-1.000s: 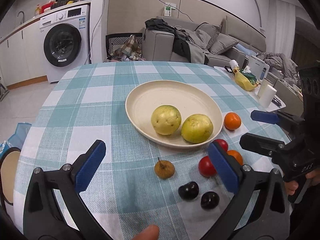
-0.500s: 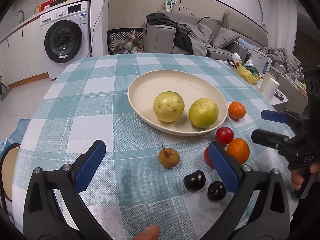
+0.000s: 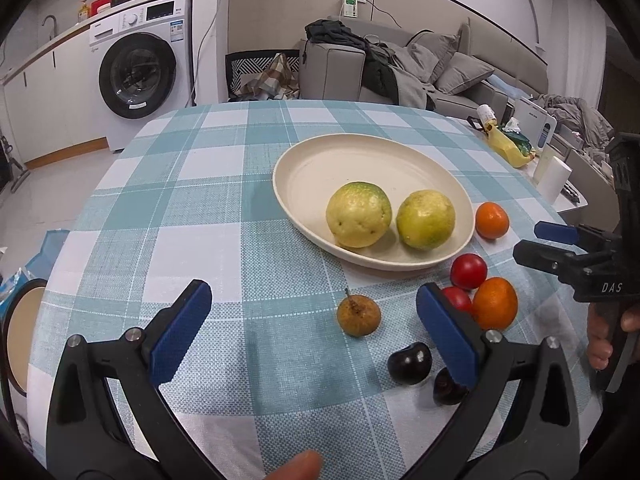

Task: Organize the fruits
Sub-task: 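Withdraw both tools and move the right tool toward the orange tangerine, then close the right tool around the orange tangerine and lift it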

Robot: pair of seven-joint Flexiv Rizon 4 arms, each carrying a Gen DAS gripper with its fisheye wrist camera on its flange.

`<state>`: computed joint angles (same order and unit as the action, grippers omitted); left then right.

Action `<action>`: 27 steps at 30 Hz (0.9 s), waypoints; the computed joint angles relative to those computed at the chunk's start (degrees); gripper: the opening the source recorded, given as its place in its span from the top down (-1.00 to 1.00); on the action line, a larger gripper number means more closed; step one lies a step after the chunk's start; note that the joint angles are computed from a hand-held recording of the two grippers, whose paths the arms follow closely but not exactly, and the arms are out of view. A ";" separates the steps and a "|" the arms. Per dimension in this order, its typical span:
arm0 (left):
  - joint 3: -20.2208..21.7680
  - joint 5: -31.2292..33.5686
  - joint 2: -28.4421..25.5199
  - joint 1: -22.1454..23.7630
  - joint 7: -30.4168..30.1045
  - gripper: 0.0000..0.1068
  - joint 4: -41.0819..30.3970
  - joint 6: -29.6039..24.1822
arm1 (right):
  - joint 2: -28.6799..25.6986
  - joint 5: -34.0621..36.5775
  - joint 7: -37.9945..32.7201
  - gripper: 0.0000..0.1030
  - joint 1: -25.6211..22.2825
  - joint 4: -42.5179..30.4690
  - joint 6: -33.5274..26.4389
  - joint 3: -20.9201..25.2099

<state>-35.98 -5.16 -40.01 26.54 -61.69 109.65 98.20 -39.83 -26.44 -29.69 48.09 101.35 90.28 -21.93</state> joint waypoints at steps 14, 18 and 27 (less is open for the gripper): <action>2.31 -2.08 0.01 -2.36 1.20 -0.91 -1.20 -1.60 | -0.61 -0.85 -0.70 -0.19 -8.83 -3.83 -5.54 10.24; 2.77 -2.62 0.18 -2.78 1.52 -0.91 -1.30 -1.79 | -1.21 -0.95 0.14 -0.19 -10.02 -5.00 -6.50 11.25; 3.17 -3.80 0.46 -3.31 2.08 -0.91 -1.39 -2.52 | -2.87 -2.14 1.55 -0.19 -10.53 -7.53 -7.31 10.95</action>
<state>-32.81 -8.96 -39.55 23.23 -59.61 108.26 95.68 -42.70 -28.57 -28.14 37.57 93.82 82.96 -10.98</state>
